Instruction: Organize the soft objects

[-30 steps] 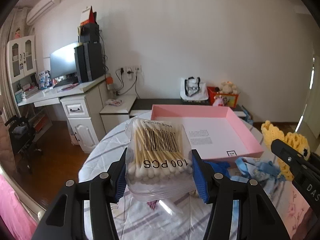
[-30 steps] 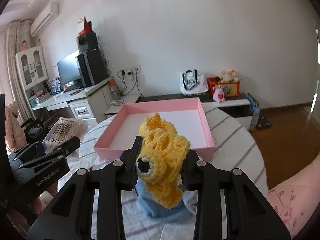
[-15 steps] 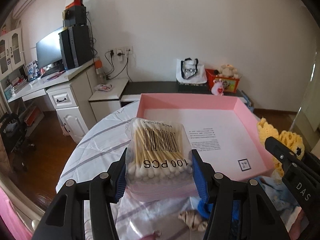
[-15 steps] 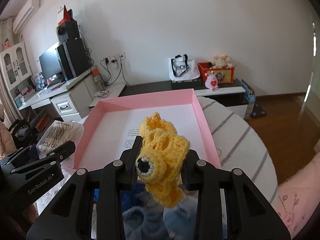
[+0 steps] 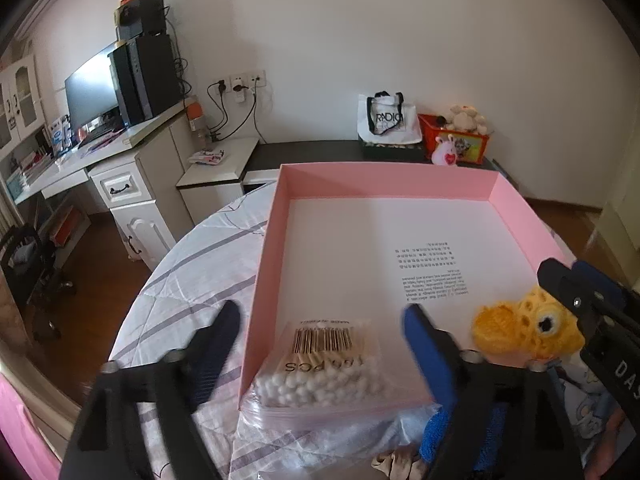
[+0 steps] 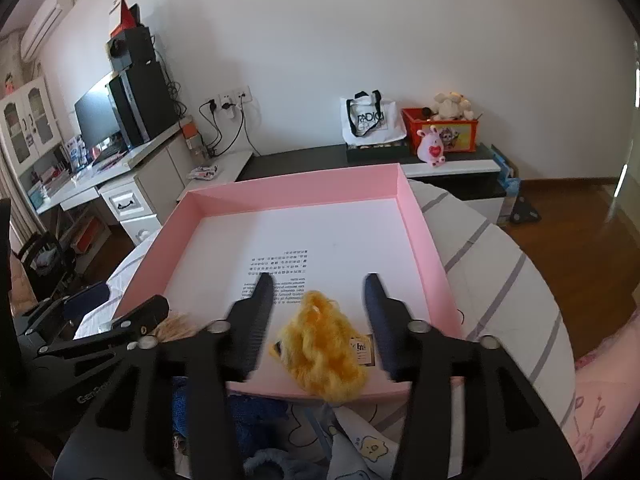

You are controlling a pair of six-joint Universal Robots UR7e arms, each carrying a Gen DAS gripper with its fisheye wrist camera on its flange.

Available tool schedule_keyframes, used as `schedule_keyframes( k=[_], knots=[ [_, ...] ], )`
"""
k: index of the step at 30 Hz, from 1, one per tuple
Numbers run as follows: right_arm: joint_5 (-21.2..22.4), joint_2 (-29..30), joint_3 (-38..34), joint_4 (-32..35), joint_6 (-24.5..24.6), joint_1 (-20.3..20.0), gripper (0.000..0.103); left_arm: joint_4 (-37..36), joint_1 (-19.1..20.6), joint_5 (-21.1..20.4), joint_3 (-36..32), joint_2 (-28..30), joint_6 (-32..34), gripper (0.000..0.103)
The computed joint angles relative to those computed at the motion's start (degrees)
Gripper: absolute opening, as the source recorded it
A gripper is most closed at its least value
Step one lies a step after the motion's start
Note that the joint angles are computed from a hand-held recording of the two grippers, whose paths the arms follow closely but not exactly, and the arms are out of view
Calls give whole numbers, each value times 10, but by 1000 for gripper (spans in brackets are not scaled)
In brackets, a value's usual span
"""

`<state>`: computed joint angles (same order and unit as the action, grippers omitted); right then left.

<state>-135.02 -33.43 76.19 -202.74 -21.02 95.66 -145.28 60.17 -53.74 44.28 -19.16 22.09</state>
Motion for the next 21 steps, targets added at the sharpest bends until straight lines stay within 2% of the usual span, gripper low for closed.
schedule_keyframes(
  k=[2,3,7,12,14,21],
  knots=[
    [-7,2,-1,-9,-2,2,70,-13,2,-7,10,-5,-7,94],
    [-11,3,-2,-14,-4,3,73,-10,3,-8,0,0,-10,94],
    [-25,8,-6,-29,-12,8,88,-35,4,-8,30,-12,-12,97],
    [-30,6,-7,-28,-10,9,90,-61,8,-18,85,-40,-13,98],
    [-34,4,-7,-25,-8,10,92,-75,10,-19,128,-67,-13,98],
    [-39,4,-3,-36,-16,17,93,-102,7,-17,177,-96,-19,99]
  ],
)
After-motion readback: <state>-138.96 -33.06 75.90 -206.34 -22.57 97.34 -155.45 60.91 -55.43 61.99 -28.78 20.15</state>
